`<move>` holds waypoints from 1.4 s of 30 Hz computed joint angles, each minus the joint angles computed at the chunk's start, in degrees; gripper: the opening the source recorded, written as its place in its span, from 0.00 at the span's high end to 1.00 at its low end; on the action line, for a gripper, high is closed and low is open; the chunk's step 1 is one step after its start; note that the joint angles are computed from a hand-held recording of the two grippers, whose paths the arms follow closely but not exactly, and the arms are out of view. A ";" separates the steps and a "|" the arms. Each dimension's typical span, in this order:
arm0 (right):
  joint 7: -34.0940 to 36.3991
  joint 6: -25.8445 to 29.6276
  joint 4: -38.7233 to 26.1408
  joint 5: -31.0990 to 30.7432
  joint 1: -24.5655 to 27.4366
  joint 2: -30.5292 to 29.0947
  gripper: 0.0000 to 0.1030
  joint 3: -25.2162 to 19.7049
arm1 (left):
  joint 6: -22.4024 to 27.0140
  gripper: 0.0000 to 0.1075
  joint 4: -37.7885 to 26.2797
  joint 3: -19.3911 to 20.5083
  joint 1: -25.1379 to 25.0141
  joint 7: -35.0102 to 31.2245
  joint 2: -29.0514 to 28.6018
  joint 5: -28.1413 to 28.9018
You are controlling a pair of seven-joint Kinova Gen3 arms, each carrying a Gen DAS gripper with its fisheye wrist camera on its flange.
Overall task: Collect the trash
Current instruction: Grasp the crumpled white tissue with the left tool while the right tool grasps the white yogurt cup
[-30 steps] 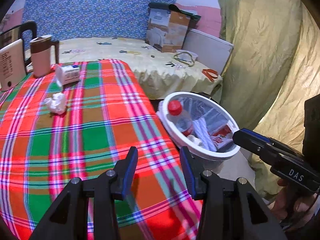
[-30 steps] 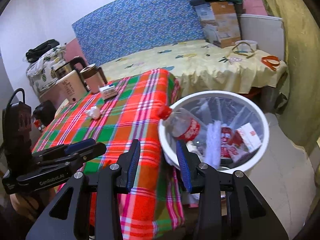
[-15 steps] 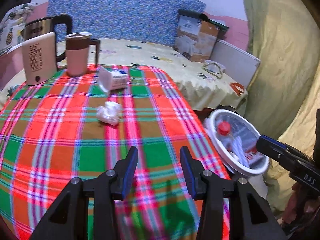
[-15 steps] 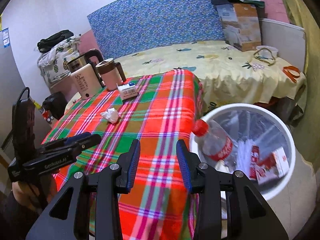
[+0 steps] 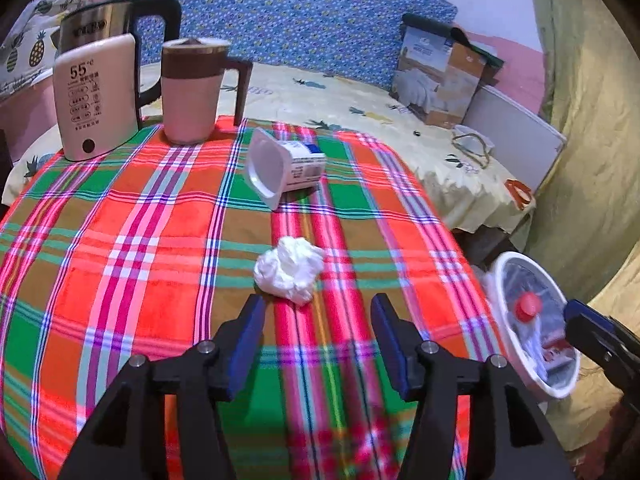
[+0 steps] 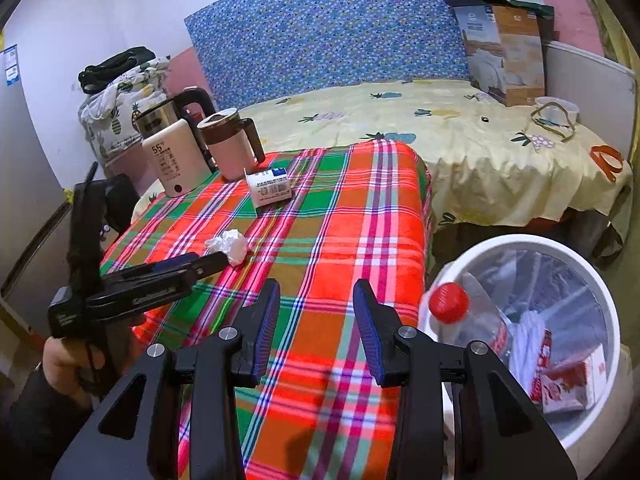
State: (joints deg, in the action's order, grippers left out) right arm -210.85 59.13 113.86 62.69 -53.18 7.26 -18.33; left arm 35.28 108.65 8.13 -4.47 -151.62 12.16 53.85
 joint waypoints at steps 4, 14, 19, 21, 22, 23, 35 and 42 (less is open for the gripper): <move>1.56 -2.02 -0.34 -0.39 1.20 0.39 0.60 0.73 | -1.71 0.45 -2.45 0.13 1.86 5.08 2.87 -3.34; 6.63 -4.08 -2.59 -2.33 2.80 1.64 0.60 2.44 | -3.43 0.69 -3.80 4.14 -0.35 8.69 5.50 -6.67; 9.02 -4.33 -4.93 -2.39 3.15 2.79 0.60 3.48 | -1.94 0.71 -1.83 4.82 -3.98 2.42 4.04 -0.56; 10.46 -4.44 -6.34 -2.51 3.24 3.76 0.60 3.99 | -1.02 0.71 -1.03 4.15 -4.94 -0.63 3.30 2.25; 11.52 -4.44 -7.43 -2.66 3.27 4.47 0.60 4.30 | -0.45 0.71 -0.72 3.65 -5.31 -2.02 2.93 3.50; 12.23 -4.48 -8.04 -2.72 3.23 4.92 0.60 4.68 | 0.43 0.71 -0.53 3.06 -5.69 -3.27 2.65 4.65; 28.46 -4.39 -20.97 -7.27 2.54 13.77 0.60 10.35 | 5.73 0.71 -0.78 -2.41 -8.17 -11.44 2.97 12.69; 38.34 -3.36 -28.57 -11.07 1.89 19.33 0.60 14.06 | 6.71 0.71 -2.00 -3.75 -9.42 -10.18 4.33 12.45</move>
